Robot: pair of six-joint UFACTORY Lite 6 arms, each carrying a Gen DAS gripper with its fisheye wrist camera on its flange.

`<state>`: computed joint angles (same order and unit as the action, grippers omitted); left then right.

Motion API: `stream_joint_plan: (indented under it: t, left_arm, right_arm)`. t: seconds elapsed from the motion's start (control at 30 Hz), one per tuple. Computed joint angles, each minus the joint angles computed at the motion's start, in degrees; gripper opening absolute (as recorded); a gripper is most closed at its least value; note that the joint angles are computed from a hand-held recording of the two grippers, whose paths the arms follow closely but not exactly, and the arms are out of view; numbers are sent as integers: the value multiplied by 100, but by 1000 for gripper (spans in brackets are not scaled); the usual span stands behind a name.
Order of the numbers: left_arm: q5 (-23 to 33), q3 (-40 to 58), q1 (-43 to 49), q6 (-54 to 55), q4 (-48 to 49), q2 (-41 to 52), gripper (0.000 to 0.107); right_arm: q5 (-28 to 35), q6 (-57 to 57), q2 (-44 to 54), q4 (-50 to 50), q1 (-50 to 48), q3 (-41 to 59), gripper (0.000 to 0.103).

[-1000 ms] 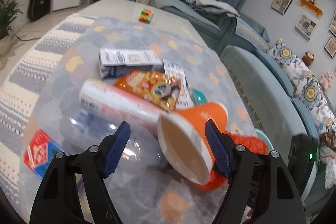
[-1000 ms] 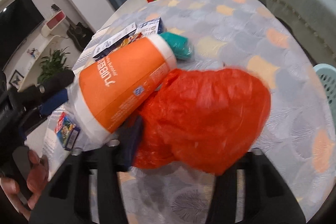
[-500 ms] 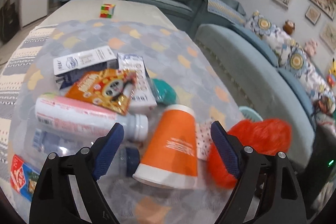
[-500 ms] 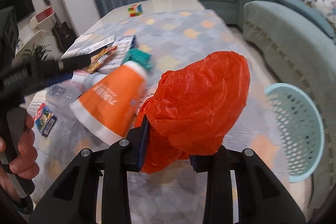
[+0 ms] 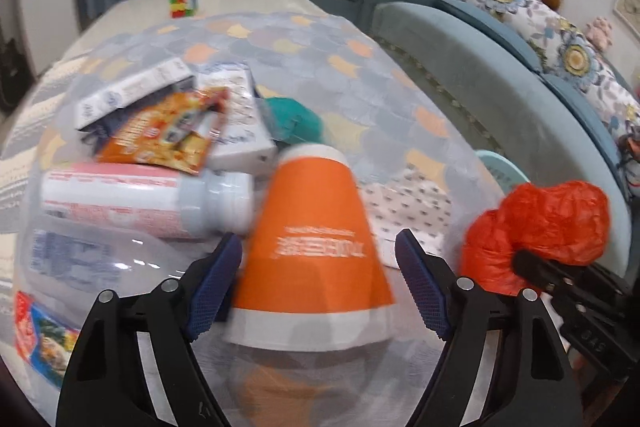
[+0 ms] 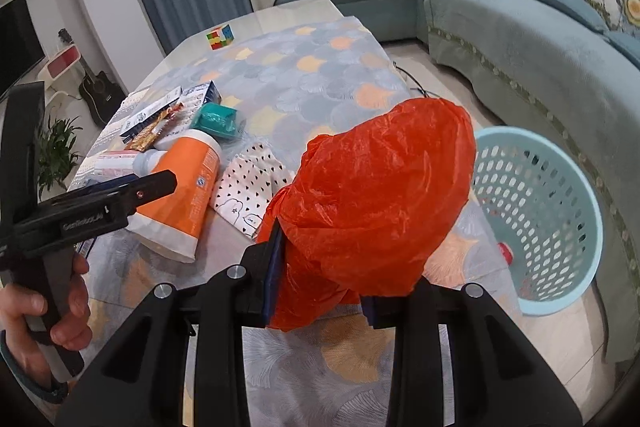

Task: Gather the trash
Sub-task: 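Grasp the orange paper cup with the left tool while the right tool grasps the red plastic bag, then carry the orange cup and red bag over the blue basket and release both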

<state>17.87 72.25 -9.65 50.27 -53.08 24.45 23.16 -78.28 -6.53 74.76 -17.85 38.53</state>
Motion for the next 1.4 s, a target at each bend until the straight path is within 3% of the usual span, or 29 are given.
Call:
stream_joint_plan:
  t: [0.13, 0.23, 0.4, 0.57, 0.8, 1.07, 1.2, 1.4]
  left_arm:
    - [-174, 0, -262, -204, 277, 169, 71]
    - [318, 205, -100, 267, -406, 518, 67]
    - [409, 76, 98, 824, -1127, 505, 64]
    - [488, -241, 141, 1322, -1668, 102, 50]
    - [242, -690, -288, 1762, -2135, -977, 49]
    - [-112, 368, -1558, -226, -275, -969, 49]
    - [-48, 1666, -2161, -1489, 868, -80, 49]
    - [269, 3243, -2592, -2190, 1272, 1374, 50]
  right_arm:
    - [-10, -119, 57, 140, -29, -46, 29]
    - [94, -180, 198, 235, -108, 9, 29]
    - [101, -296, 271, 382, -93, 40, 29]
    - [72, -563, -306, 592, -225, -228, 29]
    - [470, -298, -915, 279, -956, -128, 29]
    - [535, -142, -478, -7, -1884, 754, 29]
    - [734, 544, 419, -541, -2411, 1487, 29]
    - [562, 1099, 1646, -1099, -2858, 2118, 29]
